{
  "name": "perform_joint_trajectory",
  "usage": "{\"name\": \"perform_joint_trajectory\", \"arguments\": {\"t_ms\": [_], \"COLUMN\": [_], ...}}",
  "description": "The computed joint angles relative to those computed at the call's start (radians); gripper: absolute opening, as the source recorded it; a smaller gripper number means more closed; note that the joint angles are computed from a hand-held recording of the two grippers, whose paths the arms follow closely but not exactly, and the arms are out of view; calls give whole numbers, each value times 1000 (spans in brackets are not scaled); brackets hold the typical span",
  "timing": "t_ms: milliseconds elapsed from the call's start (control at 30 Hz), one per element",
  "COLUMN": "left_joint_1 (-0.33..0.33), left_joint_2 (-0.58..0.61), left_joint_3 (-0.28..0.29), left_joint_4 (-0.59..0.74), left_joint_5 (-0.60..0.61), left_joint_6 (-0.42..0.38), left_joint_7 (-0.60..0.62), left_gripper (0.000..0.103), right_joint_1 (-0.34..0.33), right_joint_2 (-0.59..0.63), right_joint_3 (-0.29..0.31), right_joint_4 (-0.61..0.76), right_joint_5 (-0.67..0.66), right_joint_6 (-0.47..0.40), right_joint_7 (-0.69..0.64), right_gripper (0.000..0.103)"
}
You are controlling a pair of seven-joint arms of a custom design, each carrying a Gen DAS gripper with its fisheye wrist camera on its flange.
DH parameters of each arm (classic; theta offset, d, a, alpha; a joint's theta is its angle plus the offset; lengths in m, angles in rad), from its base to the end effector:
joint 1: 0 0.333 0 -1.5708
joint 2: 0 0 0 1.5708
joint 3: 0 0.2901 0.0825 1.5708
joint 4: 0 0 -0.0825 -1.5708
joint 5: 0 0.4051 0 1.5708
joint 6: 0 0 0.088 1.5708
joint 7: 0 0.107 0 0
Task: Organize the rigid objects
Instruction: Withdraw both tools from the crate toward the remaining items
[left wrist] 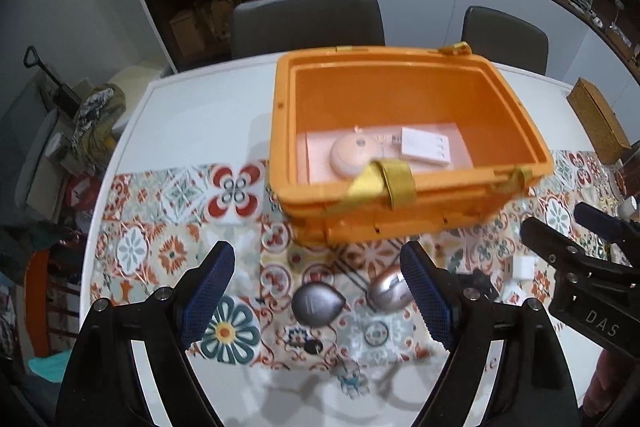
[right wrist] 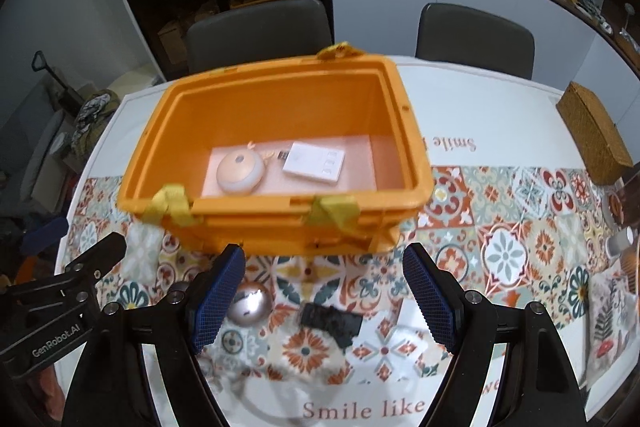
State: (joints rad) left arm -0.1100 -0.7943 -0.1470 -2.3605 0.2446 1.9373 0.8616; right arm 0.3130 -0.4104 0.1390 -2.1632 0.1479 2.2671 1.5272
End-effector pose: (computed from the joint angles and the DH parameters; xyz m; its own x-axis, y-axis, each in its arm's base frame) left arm 0.3666 -0.0924 0.6119 0.4263 -0.9037 -0.0409 -0.8026 -0.3570 -0.4778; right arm 0.4477 0.2309 0.5878 0.4352 -0.8977 -0.0687 -0.7986 -0.3497 -0.4899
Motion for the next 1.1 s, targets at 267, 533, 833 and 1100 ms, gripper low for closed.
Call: {"name": "perform_joint_trajectory", "arguments": {"t_ms": [267, 533, 833, 1100], "left_joint_1": [-35, -69, -103, -133], "left_joint_2": [-67, -116, -157, -185], "left_joint_3": [-15, -11, -7, 5], "left_joint_4": [-65, -138, -214, -279], "left_joint_5": [-27, -79, -130, -170], "left_joint_6": [-20, -19, -21, -3], "left_joint_7": [-46, -96, -141, -141], "left_gripper": [85, 85, 85, 85], "right_joint_1": [4, 8, 10, 13], "right_joint_2": [-76, -157, -199, -216], "right_joint_3": [-3, 1, 3, 7], "right_joint_4": [-96, -198, -277, -326], "right_joint_5": [19, 30, 33, 32], "right_joint_6": [1, 41, 51, 39], "right_joint_7": [-15, -30, -40, -39], "right_gripper": [81, 81, 81, 81]}}
